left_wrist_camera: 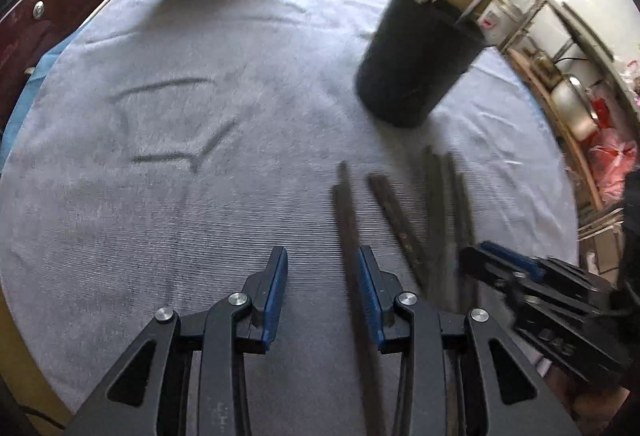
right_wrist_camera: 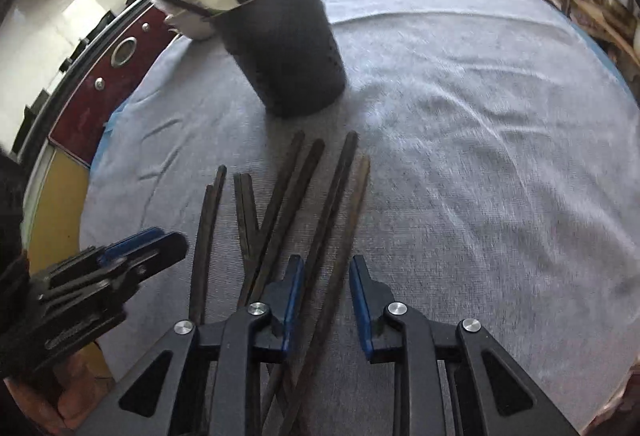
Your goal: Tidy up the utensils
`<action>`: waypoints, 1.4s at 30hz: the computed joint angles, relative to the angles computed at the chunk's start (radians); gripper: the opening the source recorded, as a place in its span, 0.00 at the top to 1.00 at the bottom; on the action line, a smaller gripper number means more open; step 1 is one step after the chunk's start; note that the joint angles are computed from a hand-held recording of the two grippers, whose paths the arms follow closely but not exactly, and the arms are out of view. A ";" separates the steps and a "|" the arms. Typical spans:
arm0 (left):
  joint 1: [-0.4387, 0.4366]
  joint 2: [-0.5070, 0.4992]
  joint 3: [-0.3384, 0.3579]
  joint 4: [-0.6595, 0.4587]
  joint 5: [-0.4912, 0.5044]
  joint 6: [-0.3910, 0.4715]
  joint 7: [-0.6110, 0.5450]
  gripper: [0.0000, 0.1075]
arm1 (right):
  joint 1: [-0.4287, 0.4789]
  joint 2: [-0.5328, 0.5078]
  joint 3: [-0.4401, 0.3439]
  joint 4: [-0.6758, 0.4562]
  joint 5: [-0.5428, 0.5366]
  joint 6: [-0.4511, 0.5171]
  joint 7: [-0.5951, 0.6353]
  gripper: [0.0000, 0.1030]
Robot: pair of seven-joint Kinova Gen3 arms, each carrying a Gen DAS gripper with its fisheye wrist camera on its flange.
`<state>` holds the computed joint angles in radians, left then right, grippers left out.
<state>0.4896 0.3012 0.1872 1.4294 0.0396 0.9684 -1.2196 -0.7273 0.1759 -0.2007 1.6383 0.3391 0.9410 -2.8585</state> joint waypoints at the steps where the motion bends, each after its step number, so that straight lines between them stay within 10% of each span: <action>1: 0.004 -0.001 -0.003 0.004 -0.010 -0.010 0.001 0.67 | 0.001 -0.005 0.001 0.008 0.003 -0.006 -0.001 0.76; 25: 0.066 0.063 -0.012 -0.088 -0.104 0.020 0.005 0.64 | 0.091 -0.044 -0.015 0.054 -0.018 -0.029 -0.007 0.79; 31: 0.039 0.022 -0.018 -0.031 -0.100 0.005 -0.032 0.67 | 0.092 -0.079 0.008 0.095 -0.011 -0.018 -0.056 0.95; 42: -0.002 -0.004 -0.011 0.005 -0.039 0.008 -0.029 0.67 | 0.182 -0.149 -0.023 0.137 -0.103 -0.106 -0.001 0.84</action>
<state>0.4876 0.2974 0.1759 1.4340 0.0004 0.9767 -1.2486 -0.5456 0.0267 -0.2238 1.7751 0.2365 0.8346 -2.8597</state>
